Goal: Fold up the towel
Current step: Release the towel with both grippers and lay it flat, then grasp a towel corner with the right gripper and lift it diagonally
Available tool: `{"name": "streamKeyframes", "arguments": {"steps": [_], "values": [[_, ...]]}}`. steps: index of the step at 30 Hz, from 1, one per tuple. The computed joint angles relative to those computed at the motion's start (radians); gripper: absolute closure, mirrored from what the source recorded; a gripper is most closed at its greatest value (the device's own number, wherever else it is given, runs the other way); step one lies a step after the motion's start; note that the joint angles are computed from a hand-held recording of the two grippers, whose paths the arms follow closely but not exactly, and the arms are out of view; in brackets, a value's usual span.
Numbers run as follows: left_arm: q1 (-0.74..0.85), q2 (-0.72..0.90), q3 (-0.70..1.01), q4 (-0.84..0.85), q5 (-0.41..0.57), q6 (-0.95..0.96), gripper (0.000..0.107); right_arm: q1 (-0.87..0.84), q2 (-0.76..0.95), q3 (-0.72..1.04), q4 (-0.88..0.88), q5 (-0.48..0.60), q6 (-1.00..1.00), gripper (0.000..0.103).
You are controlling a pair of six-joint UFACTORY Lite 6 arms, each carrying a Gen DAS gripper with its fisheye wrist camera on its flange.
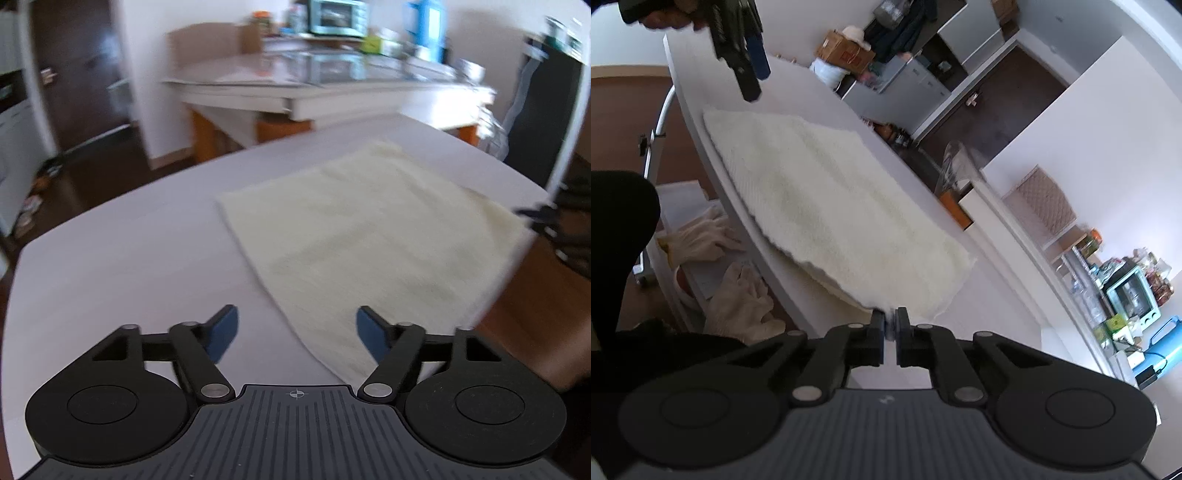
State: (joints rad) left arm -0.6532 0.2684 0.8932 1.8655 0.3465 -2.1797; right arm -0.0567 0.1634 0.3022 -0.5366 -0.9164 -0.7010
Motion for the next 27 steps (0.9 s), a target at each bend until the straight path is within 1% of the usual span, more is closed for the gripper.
{"name": "streamKeyframes", "arguments": {"steps": [3,4,5,9,11,15,16,17,19,21,22,27], "values": [[-0.036,0.033,0.030,-0.143,0.080,0.136,0.023,-0.009,-0.012,-0.003,-0.012,0.005,0.002,0.096],[-0.052,0.043,0.034,-0.173,0.106,0.171,0.023,-0.013,-0.013,-0.002,-0.018,0.004,0.004,0.096],[-0.057,0.040,0.029,-0.177,0.110,0.177,0.022,-0.014,-0.011,-0.001,-0.020,0.002,0.000,0.096],[-0.076,0.016,-0.007,-0.128,0.094,0.110,0.021,-0.013,0.004,-0.002,-0.016,-0.011,-0.050,0.096],[-0.081,0.021,-0.008,-0.120,0.091,0.095,0.020,-0.012,0.014,-0.015,-0.002,-0.036,-0.103,0.096],[-0.084,0.040,-0.001,-0.108,0.089,0.077,0.020,-0.008,0.030,-0.021,0.003,-0.049,-0.175,0.094],[-0.085,0.040,-0.003,-0.105,0.091,0.070,0.020,-0.005,0.032,-0.023,0.009,-0.049,-0.196,0.090],[-0.090,0.035,-0.008,-0.106,0.097,0.067,0.019,-0.002,0.036,-0.025,0.015,-0.052,-0.220,0.089],[-0.100,0.023,-0.021,-0.112,0.109,0.065,0.018,0.005,0.049,-0.024,0.029,-0.056,-0.261,0.089],[-0.111,0.013,-0.035,-0.123,0.126,0.060,0.016,0.009,0.054,-0.023,0.031,-0.052,-0.272,0.095],[-0.115,0.009,-0.042,-0.123,0.131,0.050,0.016,0.007,0.049,-0.026,0.028,-0.046,-0.263,0.096],[-0.135,0.016,-0.053,-0.110,0.141,-0.008,0.016,0.002,0.028,-0.030,0.016,-0.034,-0.230,0.096]]}}
